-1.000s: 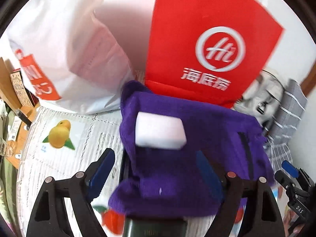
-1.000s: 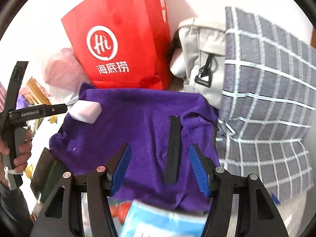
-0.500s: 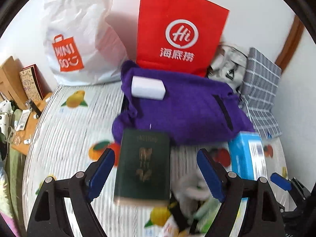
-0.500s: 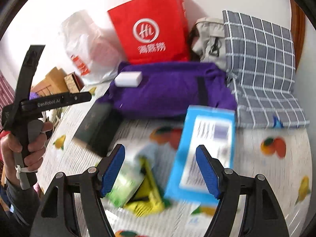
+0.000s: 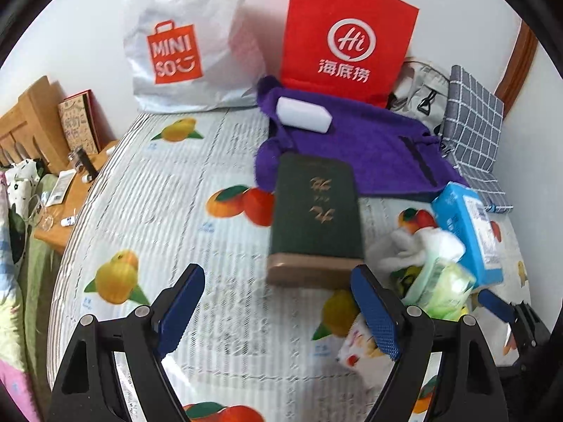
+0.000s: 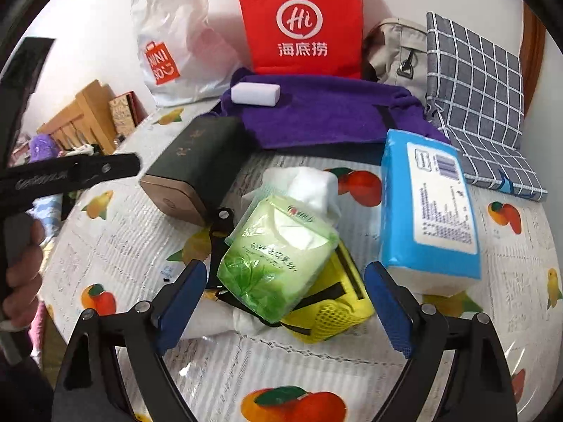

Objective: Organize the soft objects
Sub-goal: 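Grasp the green wet-wipe pack with the right tool while the left tool returns to the bed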

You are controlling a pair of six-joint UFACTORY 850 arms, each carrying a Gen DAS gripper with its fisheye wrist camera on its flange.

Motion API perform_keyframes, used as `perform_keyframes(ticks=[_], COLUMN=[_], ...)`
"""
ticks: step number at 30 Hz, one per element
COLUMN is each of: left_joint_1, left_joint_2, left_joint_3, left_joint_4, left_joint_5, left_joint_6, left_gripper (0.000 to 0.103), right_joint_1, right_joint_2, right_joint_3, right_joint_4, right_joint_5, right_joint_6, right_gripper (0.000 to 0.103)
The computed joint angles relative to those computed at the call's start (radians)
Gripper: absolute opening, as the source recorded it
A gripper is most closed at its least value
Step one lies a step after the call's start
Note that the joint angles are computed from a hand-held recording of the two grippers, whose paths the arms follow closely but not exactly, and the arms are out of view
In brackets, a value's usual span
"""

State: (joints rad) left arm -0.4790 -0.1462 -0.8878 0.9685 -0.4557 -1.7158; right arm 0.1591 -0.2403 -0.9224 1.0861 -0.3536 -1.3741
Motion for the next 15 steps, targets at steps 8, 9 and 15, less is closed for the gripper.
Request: perform_keyframes(ticks=[8,9,15], left_joint_1=[0.017,0.017,0.009], left_joint_2=[0.015,0.018,0.030], left_joint_3=[0.049,0.053,0.068], left_joint_4=[-0.019,-0.015,-0.001], left_joint_5=[0.053,0.056,0.061], left_joint_6=[0.003,-0.002,-0.032], left_gripper=[0.085,0.085,0.085], right_joint_1=[0.047,0.048,0.020], right_joint_2=[-0.057,-0.064,-0.045], right_joint_3=[-0.036,-0.041,-0.023], right_joint_4=[-0.065,-0.064,-0.020], right_joint_5=[0.084,0.079,0.022], right_joint_6=[0.184,0.185,0.111], right_gripper=[0.090,0.090,0.064])
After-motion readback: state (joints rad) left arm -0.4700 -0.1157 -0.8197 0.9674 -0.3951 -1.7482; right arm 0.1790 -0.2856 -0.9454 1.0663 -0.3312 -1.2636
